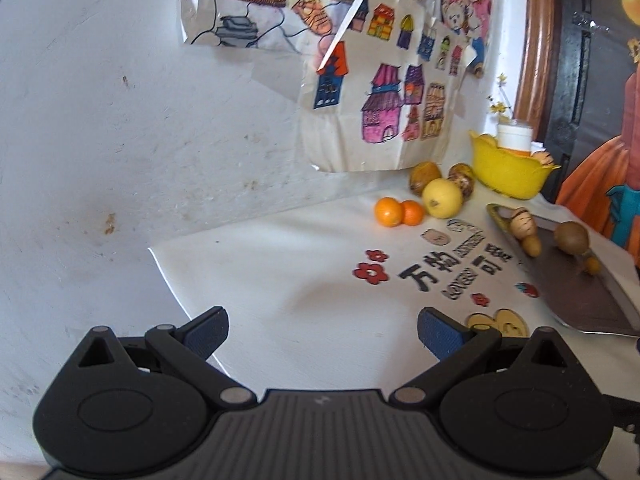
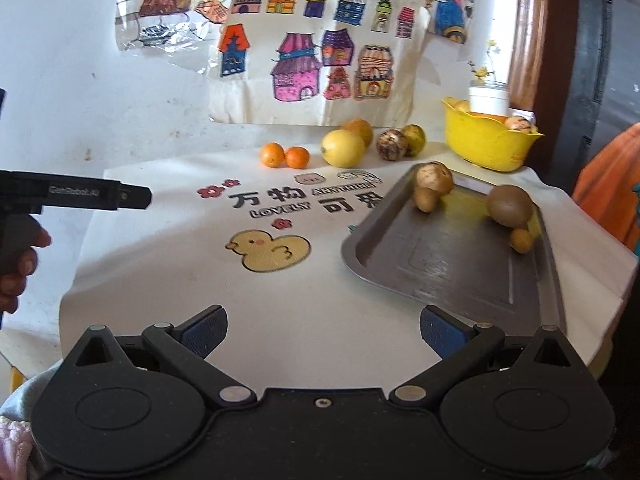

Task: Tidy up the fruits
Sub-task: 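Move the right tool toward the yellow lemon while the left tool approaches an orange tangerine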

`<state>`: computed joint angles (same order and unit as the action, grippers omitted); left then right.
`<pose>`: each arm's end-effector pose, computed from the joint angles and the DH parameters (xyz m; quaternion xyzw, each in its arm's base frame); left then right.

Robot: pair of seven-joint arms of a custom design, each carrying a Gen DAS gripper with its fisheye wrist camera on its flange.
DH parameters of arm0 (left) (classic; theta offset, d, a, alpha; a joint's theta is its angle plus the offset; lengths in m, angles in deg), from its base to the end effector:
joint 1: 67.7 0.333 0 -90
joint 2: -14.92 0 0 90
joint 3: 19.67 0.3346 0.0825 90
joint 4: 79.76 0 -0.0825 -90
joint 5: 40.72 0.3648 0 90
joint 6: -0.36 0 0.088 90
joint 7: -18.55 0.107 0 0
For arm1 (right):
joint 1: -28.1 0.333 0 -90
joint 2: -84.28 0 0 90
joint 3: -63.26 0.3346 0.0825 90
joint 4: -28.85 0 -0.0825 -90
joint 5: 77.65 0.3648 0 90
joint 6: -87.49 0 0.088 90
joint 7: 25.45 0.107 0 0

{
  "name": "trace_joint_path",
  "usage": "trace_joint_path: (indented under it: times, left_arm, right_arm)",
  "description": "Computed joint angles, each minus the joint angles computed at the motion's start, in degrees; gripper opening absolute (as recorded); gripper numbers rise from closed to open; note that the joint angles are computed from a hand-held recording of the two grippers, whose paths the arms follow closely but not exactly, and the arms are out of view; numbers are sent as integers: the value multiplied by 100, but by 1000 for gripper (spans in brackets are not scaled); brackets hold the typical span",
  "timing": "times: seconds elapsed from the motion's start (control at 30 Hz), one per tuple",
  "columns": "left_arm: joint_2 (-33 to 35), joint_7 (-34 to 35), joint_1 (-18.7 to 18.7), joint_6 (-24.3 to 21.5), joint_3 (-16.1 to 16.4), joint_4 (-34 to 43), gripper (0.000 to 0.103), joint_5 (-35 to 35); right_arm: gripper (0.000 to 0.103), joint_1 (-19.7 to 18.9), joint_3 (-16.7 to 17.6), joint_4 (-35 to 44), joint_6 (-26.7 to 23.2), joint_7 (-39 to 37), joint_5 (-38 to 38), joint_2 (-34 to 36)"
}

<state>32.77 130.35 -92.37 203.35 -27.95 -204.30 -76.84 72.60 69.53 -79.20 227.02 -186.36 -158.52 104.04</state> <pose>0.5349 -0.2523 0.3958 -0.5534 0.6824 -0.4021 0.2576 0.4102 0.4895 0.3774 -0.6360 0.6169 -0.3249 0.3308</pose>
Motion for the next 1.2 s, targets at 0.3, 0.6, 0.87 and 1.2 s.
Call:
trace_joint_path:
  times: [0.3, 0.6, 0.87, 1.2]
  left_arm:
    - [303, 525, -302, -341, 477, 607, 103, -139]
    - [755, 524, -382, -840, 797, 1387, 103, 482]
    - [1241, 366, 85, -1148, 453, 2104, 103, 1444]
    - [1900, 499, 687, -1627, -187, 3157, 103, 2330]
  right_arm:
    - [102, -288, -134, 259, 528, -573, 38, 19]
    - [102, -584, -309, 796, 1116, -1599, 678, 233]
    - [102, -759, -572, 1289, 1590, -2424, 1614, 522]
    - [102, -1151, -782, 1916, 2178, -3307, 3143, 1054]
